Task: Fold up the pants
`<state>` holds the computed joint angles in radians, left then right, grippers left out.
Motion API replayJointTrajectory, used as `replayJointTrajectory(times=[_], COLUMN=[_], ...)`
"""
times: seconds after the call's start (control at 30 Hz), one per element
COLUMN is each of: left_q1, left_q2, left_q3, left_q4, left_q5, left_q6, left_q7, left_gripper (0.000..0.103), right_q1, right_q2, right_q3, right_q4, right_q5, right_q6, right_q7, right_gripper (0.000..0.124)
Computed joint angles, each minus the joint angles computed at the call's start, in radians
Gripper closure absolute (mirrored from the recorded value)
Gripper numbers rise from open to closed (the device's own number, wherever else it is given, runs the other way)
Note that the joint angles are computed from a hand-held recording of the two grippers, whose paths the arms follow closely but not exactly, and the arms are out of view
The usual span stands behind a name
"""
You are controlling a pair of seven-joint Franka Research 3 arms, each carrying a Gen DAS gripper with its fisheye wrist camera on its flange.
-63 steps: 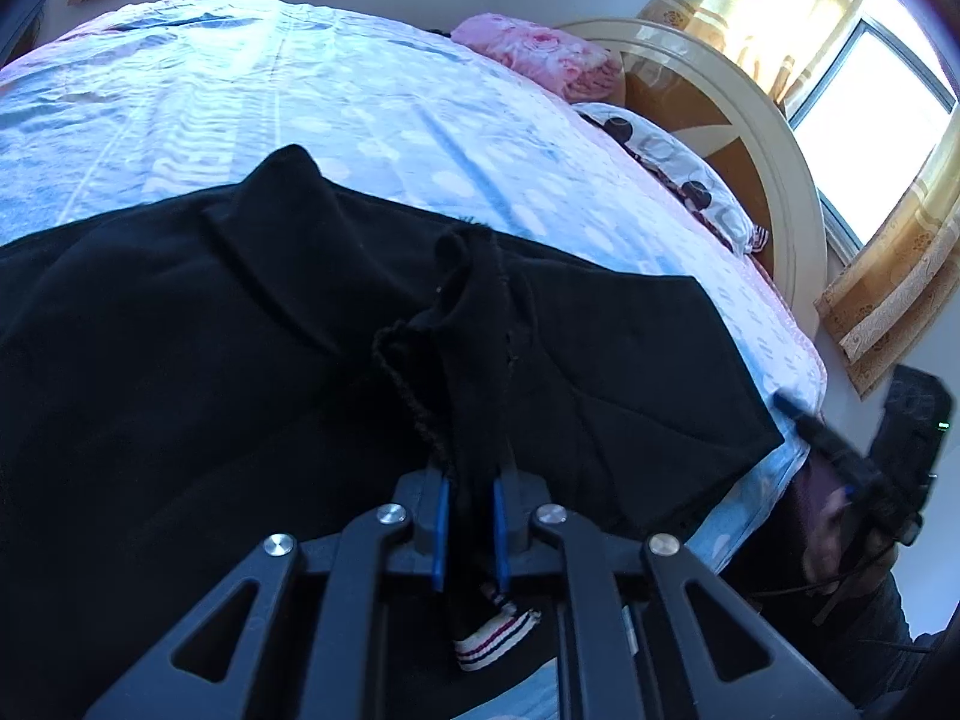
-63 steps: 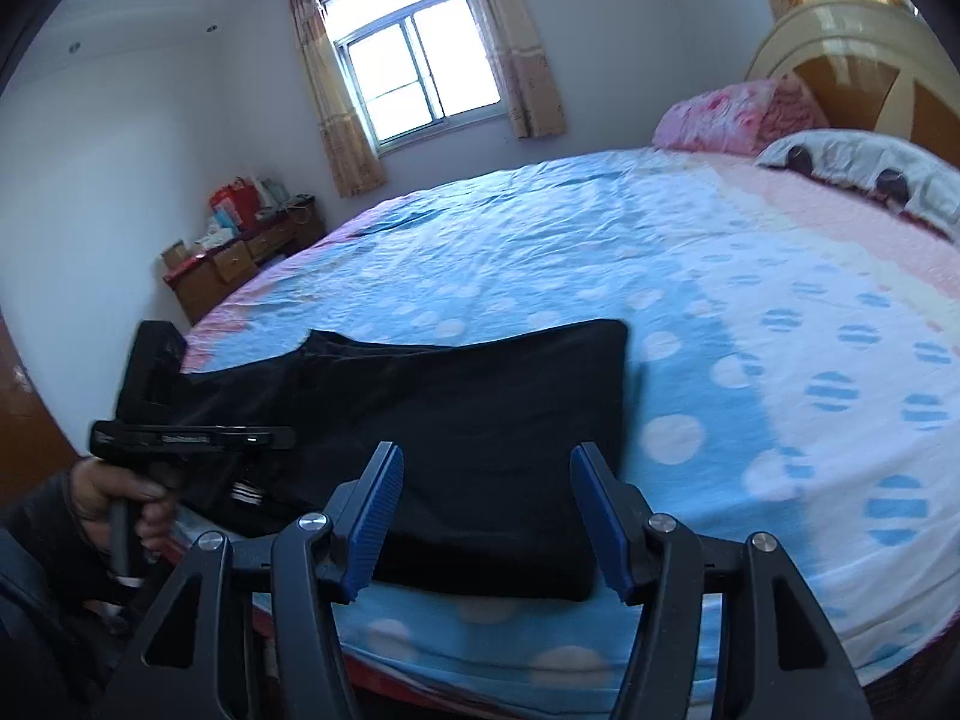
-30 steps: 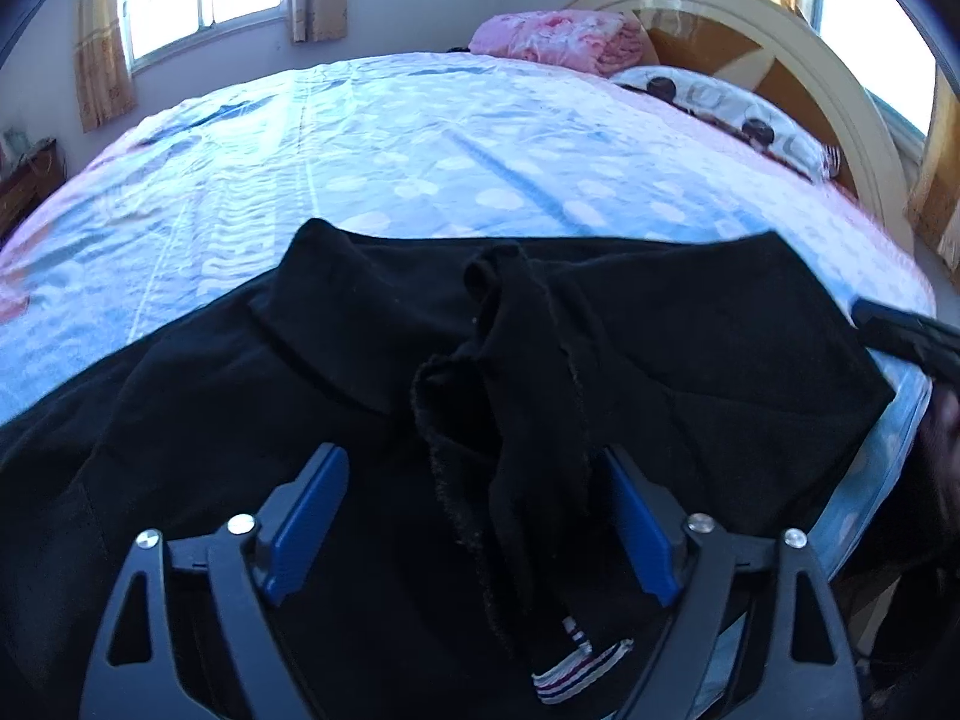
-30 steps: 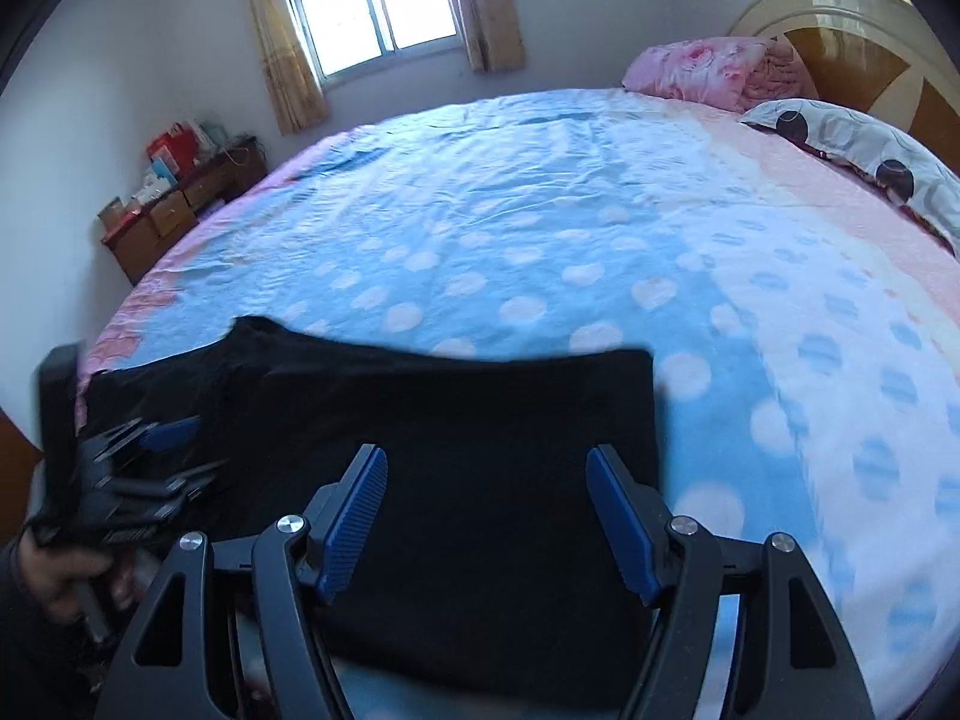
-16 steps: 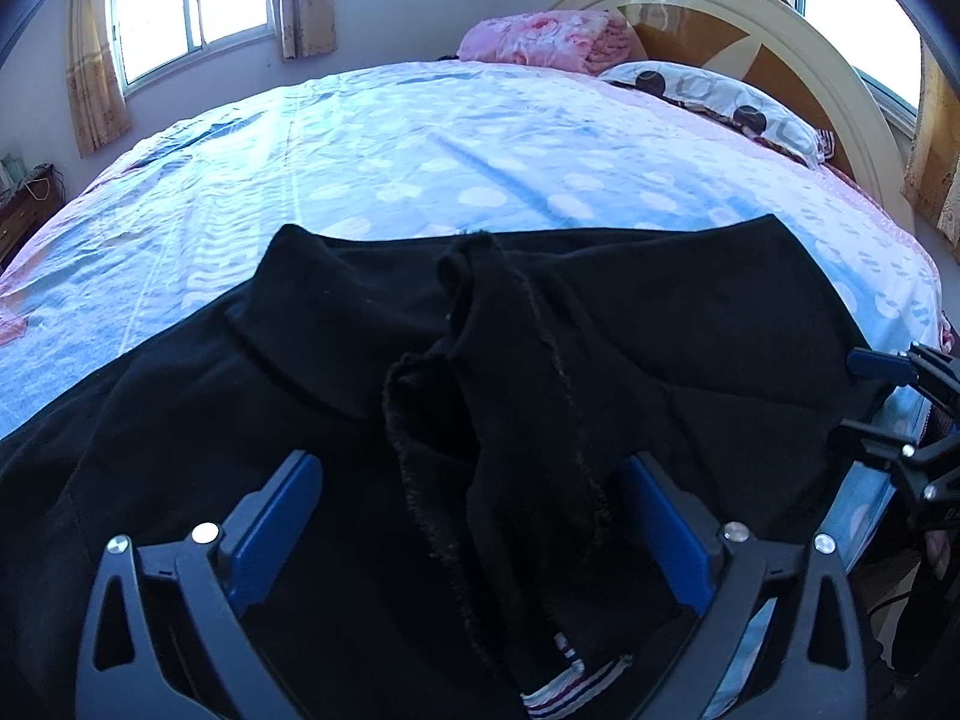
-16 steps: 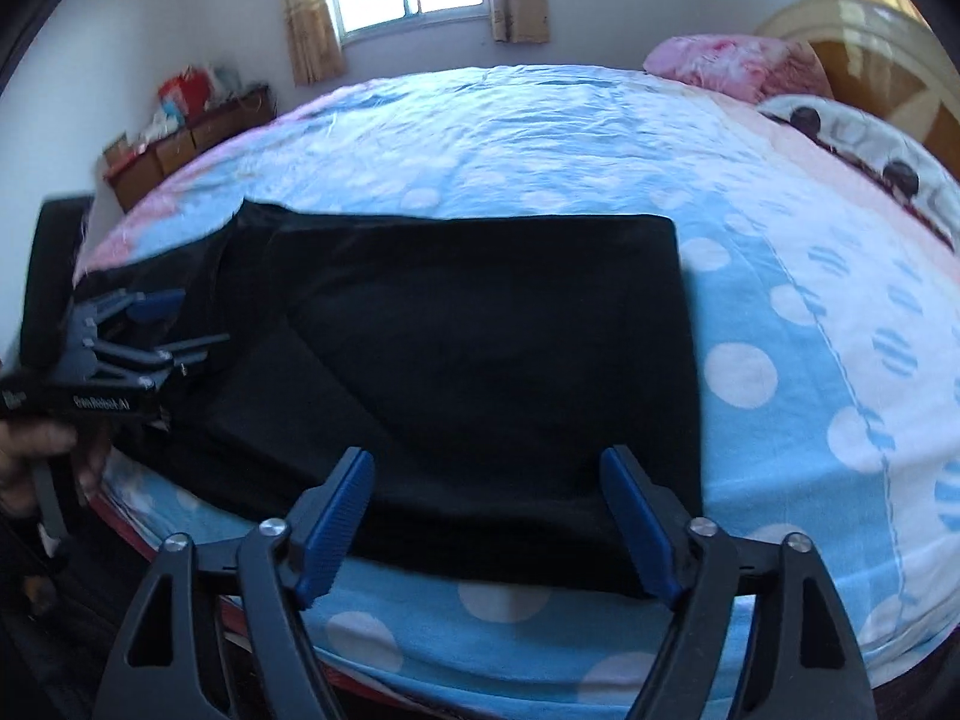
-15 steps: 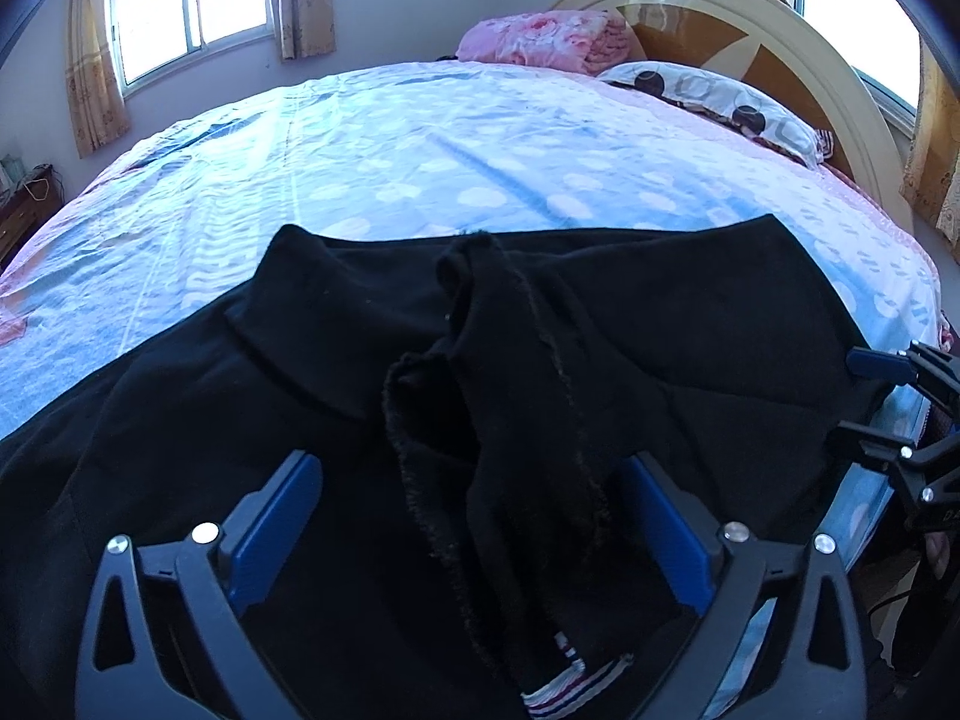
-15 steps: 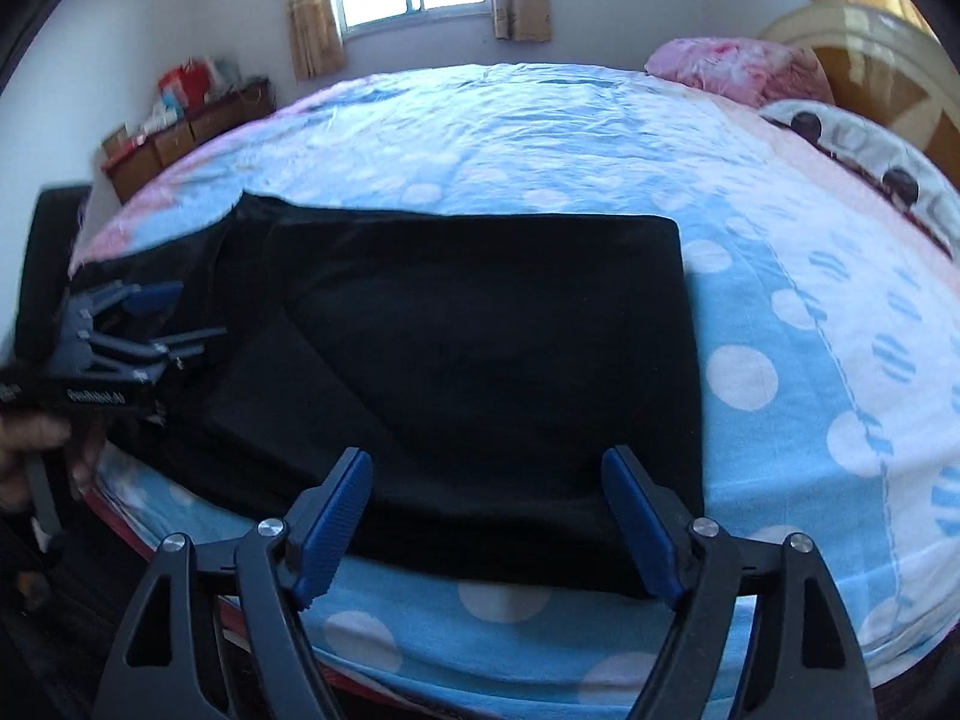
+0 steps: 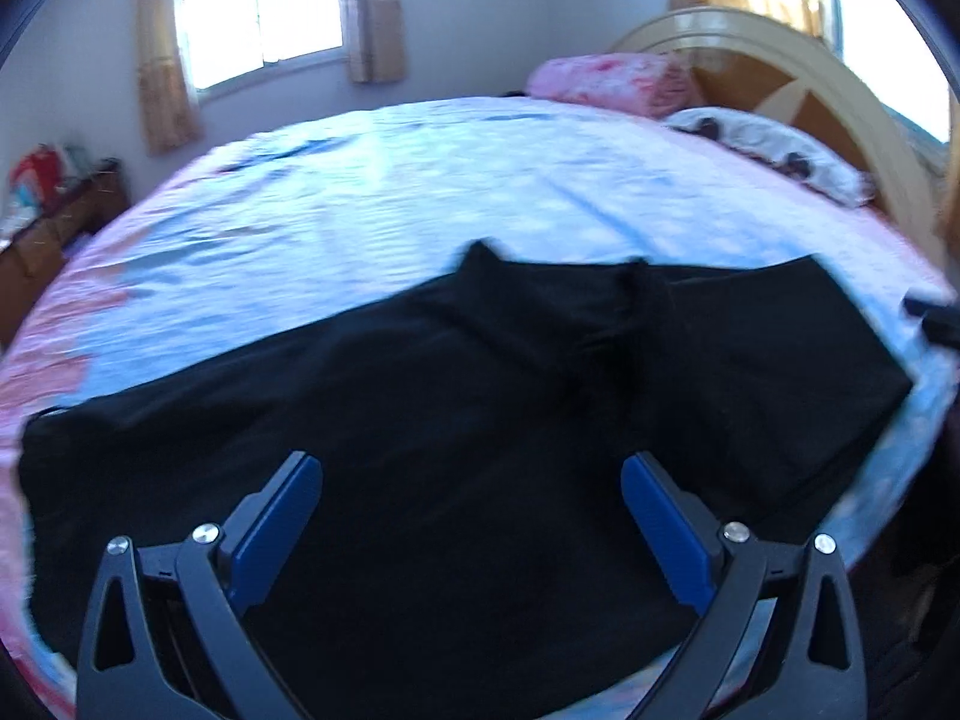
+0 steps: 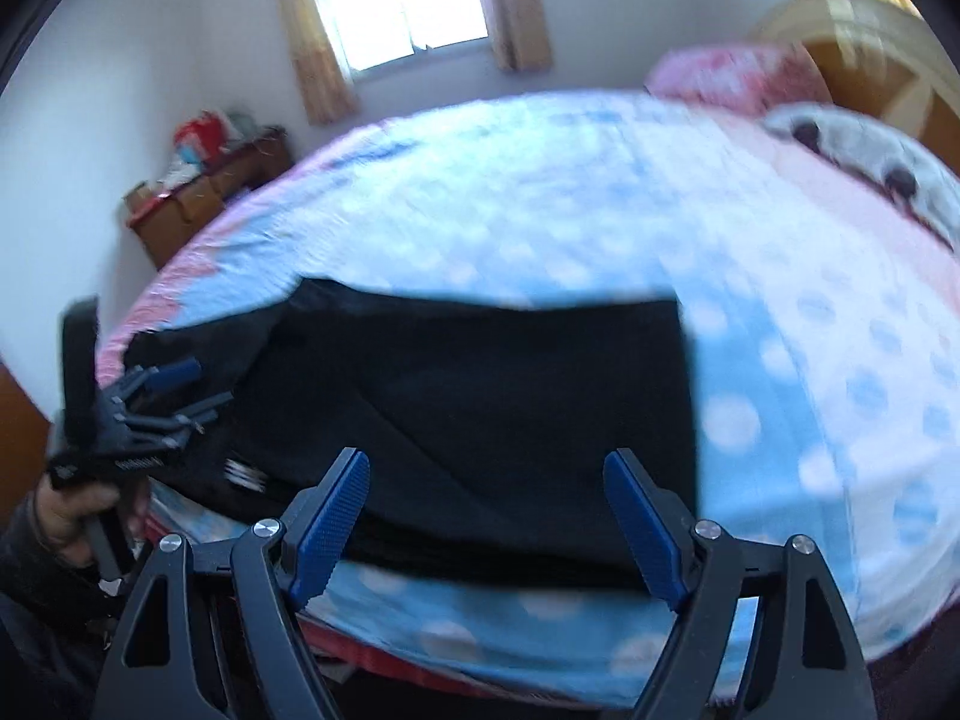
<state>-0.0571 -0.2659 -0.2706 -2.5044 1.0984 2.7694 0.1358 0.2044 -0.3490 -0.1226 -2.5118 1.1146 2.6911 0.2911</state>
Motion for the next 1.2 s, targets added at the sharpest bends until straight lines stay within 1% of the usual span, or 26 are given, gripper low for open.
replayJointTrajectory(times=[0.1, 0.17, 0.23, 0.27, 0.3, 0.37, 0.43, 0.5, 0.57, 0.63, 0.67, 0.77, 0.8, 0.83, 0.9, 0.97, 1.03, 1.07, 1.2], left_q1=[0.014, 0.024, 0.04, 0.044, 0.044, 0.05, 0.054, 0.067, 0.077, 0.091, 0.099, 0.111, 0.114, 0.117, 0.121, 0.128, 0.13, 0.129, 0.114], left_q2=[-0.03, -0.054, -0.078, -0.079, -0.073, -0.076, -0.082, -0.083, -0.086, -0.086, -0.085, -0.078, -0.076, -0.075, -0.072, -0.068, -0.069, -0.07, -0.072], left_q3=[0.007, 0.013, 0.009, 0.009, 0.011, 0.018, 0.024, 0.032, 0.039, 0.04, 0.037, 0.023, 0.021, 0.02, 0.019, 0.016, 0.02, 0.023, 0.034], left_q4=[-0.033, -0.055, -0.077, -0.079, -0.074, -0.08, -0.09, -0.097, -0.107, -0.116, -0.117, -0.113, -0.112, -0.112, -0.112, -0.111, -0.114, -0.115, -0.115], left_q5=[-0.001, 0.002, 0.024, 0.024, 0.013, 0.011, 0.001, -0.005, -0.014, -0.011, -0.001, 0.023, 0.033, 0.046, 0.069, 0.114, 0.154, 0.172, 0.169], left_q6=[-0.042, -0.038, -0.04, -0.047, -0.057, -0.055, -0.053, -0.042, -0.027, -0.004, 0.004, 0.003, 0.004, 0.007, 0.009, 0.016, 0.028, 0.033, 0.025], left_q7=[-0.016, -0.031, -0.052, -0.047, -0.031, -0.018, -0.01, -0.011, -0.008, -0.016, -0.024, -0.04, -0.047, -0.058, -0.077, -0.114, -0.148, -0.161, -0.159], left_gripper=[0.001, 0.001, 0.001, 0.001, 0.001, 0.0, 0.0, 0.0, 0.0, 0.0, 0.0, 0.0, 0.0, 0.0, 0.0, 0.0, 0.0, 0.0, 0.0], right_q1=[0.017, 0.031, 0.036, 0.041, 0.044, 0.047, 0.046, 0.044, 0.039, 0.037, 0.035, 0.027, 0.022, 0.012, 0.012, 0.024, 0.032, 0.029, 0.021], right_q2=[0.063, 0.133, 0.207, 0.254, 0.299, 0.394, 0.507, 0.609, 0.69, 0.756, 0.777, 0.794, 0.795, 0.796, 0.795, 0.802, 0.832, 0.842, 0.851], right_q3=[0.023, 0.041, 0.06, 0.082, 0.107, 0.144, 0.169, 0.189, 0.207, 0.219, 0.223, 0.238, 0.241, 0.249, 0.255, 0.252, 0.246, 0.251, 0.26], right_q4=[0.098, 0.197, 0.296, 0.349, 0.4, 0.502, 0.625, 0.738, 0.823, 0.901, 0.923, 0.94, 0.942, 0.944, 0.945, 0.948, 0.974, 0.977, 0.986], right_q5=[-0.046, -0.054, -0.053, -0.062, -0.086, -0.155, -0.224, -0.305, -0.359, -0.418, -0.44, -0.471, -0.472, -0.457, -0.454, -0.478, -0.511, -0.508, -0.51], right_q6=[-0.095, -0.175, -0.265, -0.277, -0.266, -0.277, -0.315, -0.374, -0.423, -0.476, -0.487, -0.482, -0.478, -0.476, -0.449, -0.422, -0.428, -0.417, -0.415], right_q7=[0.067, 0.118, 0.146, 0.17, 0.205, 0.305, 0.416, 0.523, 0.588, 0.644, 0.663, 0.669, 0.67, 0.664, 0.659, 0.669, 0.701, 0.695, 0.706], right_gripper=[0.042, 0.046, 0.055, 0.056, 0.057, 0.058, 0.059, 0.059, 0.066, 0.078, 0.082, 0.101, 0.114, 0.118, 0.119, 0.119, 0.12, 0.12, 0.12])
